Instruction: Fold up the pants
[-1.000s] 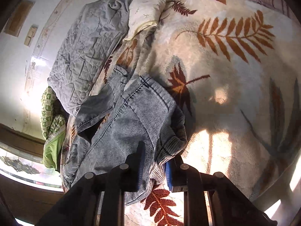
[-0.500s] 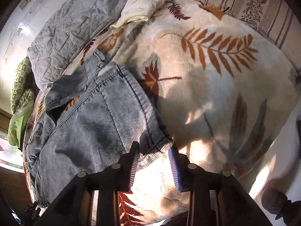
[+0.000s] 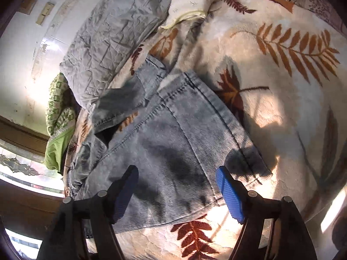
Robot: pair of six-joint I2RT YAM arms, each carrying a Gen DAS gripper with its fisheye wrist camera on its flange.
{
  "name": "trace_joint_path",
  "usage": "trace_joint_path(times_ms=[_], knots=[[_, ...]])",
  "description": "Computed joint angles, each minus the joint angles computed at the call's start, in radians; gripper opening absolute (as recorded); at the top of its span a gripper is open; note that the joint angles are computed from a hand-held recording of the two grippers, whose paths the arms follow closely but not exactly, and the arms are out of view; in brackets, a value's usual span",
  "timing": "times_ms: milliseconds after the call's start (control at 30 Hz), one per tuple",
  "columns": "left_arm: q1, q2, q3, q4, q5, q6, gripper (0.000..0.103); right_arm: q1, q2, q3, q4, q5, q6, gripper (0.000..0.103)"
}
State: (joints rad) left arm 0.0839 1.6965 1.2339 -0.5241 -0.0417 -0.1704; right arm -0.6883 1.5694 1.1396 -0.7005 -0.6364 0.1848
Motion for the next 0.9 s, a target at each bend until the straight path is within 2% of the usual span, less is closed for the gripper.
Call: trace_joint_path(times_ms=[67, 167, 233, 367, 533, 567, 633, 667, 700, 767, 900], knots=[[0.009, -0.069, -0.009, 0.021, 0.056, -0.042, 0.082, 0.01, -0.005, 0.065, 0.009, -0.021, 0.019, 0.075], [0.015, -0.115, 0.005, 0.088, 0.108, -0.069, 0.083, 0.043, 0.096, 0.213, 0.043, -0.07, 0.082, 0.075], [0.009, -0.075, 0.056, 0.091, 0.115, -0.058, 0.084, 0.075, 0.204, 0.307, 0.083, -0.101, 0.151, 0.075], [0.029, 0.048, 0.135, 0.086, 0.171, -0.075, 0.084, 0.117, 0.462, 0.511, 0.077, -0.179, 0.314, 0.075], [0.058, 0.139, 0.151, 0.074, 0.197, -0.112, 0.084, 0.153, 0.628, 0.656, 0.035, -0.091, 0.402, 0.072], [0.061, 0.145, 0.152, 0.077, 0.198, -0.114, 0.084, 0.152, 0.643, 0.667, 0.047, -0.086, 0.42, 0.068], [0.069, 0.154, 0.164, 0.071, 0.206, -0.115, 0.084, 0.16, 0.675, 0.721, 0.027, -0.034, 0.412, 0.049], [0.071, 0.156, 0.17, 0.068, 0.209, -0.117, 0.084, 0.162, 0.69, 0.749, 0.013, -0.018, 0.396, 0.011], [0.074, 0.155, 0.174, 0.067, 0.211, -0.115, 0.084, 0.165, 0.702, 0.776, -0.01, -0.006, 0.378, 0.005], [0.077, 0.158, 0.191, 0.066, 0.2, -0.109, 0.084, 0.172, 0.668, 0.778, -0.022, 0.086, 0.307, 0.005], [0.1, 0.187, 0.261, 0.047, 0.208, -0.114, 0.084, 0.183, 0.492, 0.654, 0.054, 0.276, 0.172, 0.005]])
